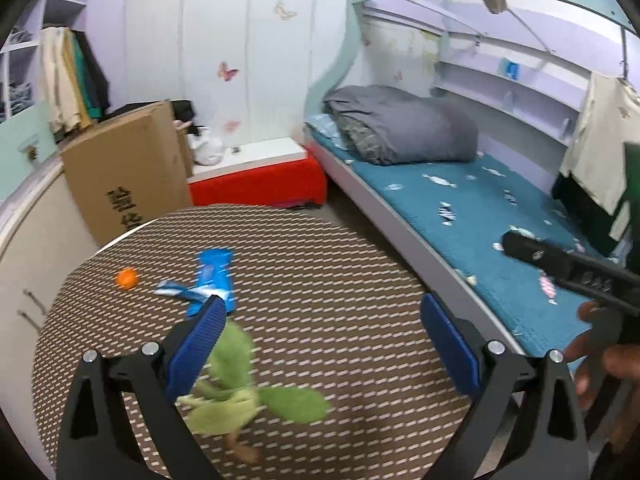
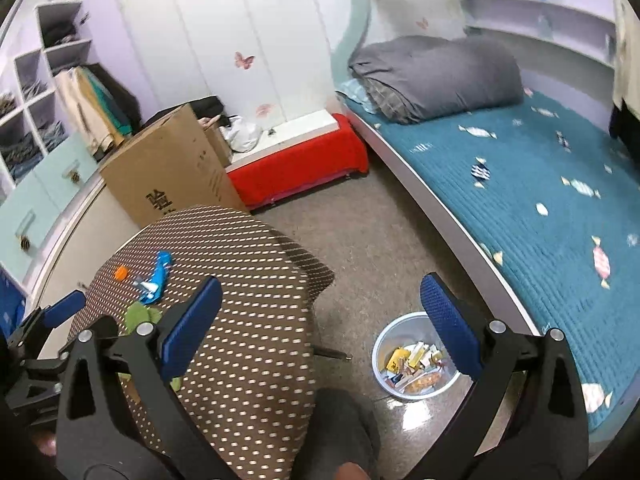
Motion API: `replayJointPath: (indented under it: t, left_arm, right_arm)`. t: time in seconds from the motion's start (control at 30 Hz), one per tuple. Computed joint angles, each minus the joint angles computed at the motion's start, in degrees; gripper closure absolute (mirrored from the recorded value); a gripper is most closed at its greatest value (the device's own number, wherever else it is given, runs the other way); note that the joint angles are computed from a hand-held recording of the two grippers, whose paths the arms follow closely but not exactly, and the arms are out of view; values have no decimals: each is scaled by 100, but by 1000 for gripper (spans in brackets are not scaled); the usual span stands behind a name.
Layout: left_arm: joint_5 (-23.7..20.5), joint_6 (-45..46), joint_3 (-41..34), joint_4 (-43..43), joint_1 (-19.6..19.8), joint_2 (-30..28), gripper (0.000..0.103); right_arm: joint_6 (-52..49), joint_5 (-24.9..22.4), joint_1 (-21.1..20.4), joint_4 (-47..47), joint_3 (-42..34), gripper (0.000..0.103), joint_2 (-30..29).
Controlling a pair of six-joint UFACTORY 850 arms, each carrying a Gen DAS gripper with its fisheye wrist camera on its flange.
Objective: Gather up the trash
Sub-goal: 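Return to the table and grasp the green plush leaves with the left gripper, then grasp the blue-white tube with the right gripper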
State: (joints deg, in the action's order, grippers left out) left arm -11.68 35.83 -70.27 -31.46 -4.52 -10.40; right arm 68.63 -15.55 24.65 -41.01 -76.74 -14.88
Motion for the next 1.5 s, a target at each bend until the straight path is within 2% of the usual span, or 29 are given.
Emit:
replayJointPath:
  t: [0.07, 0.2, 0.37, 0.67, 0.77, 0.8, 0.83, 0.87, 0.9, 1.0, 1.07, 1.23, 1.33, 1.4, 1.5]
  left_arm:
    - [45, -45, 78, 65, 122, 16, 8]
    - [162, -822, 286, 826, 345, 14, 8]
    - [77, -820, 405, 744, 584, -63, 8]
    - [84, -764, 406, 743, 603, -239, 8]
    - [-3, -1132, 275, 1115, 552, -401, 8]
    - [-40, -1182, 229, 1172, 554, -484, 11]
    - [-123, -1179, 159, 1173, 565, -569, 28]
    - [-265, -1205, 76, 1192, 580, -665, 40]
    - [-430, -1009, 8, 970, 619, -742, 58]
    - [-544, 149, 67, -294, 814, -706, 80]
    - [-523, 533, 147, -763, 941, -630, 82]
    - [-394, 828, 370, -1277, 1307, -427, 82]
    - [-273, 710, 444, -1284, 1524, -354, 82]
    - [-195, 618, 453, -1281, 1661, -337, 82]
    - [-155, 388, 389, -1220, 1889, -375, 82]
  right_arm:
    - [1, -32, 117, -101, -70, 6, -48]
    - [-309, -70, 273, 65, -196, 6, -171]
    - [-1105, -51, 355, 814, -346, 6, -340]
    - [-1724, -105, 394, 1369, -527, 6, -554]
    - [-1815, -177, 454, 1434, -629, 6, -644]
    - [-1925, -190, 466, 1525, -664, 6, -680]
    - [-2051, -202, 477, 1625, -711, 6, -723]
    - [-2205, -226, 493, 1727, -773, 6, -778]
    - [-2323, -244, 510, 1797, -818, 6, -818]
    - [-3045, -240, 540, 2339, -1040, 6, -1006]
    - [-3902, -315, 571, 3034, -1368, 6, -1257]
    - [-5983, -575, 646, 4714, -2466, 6, -2077]
    - [-6681, -725, 729, 5170, -3168, 7, -2579]
    - [-7092, -946, 786, 5437, -3772, 19, -2980]
    - [-7296, -1533, 887, 5321, -4882, 31, -3689]
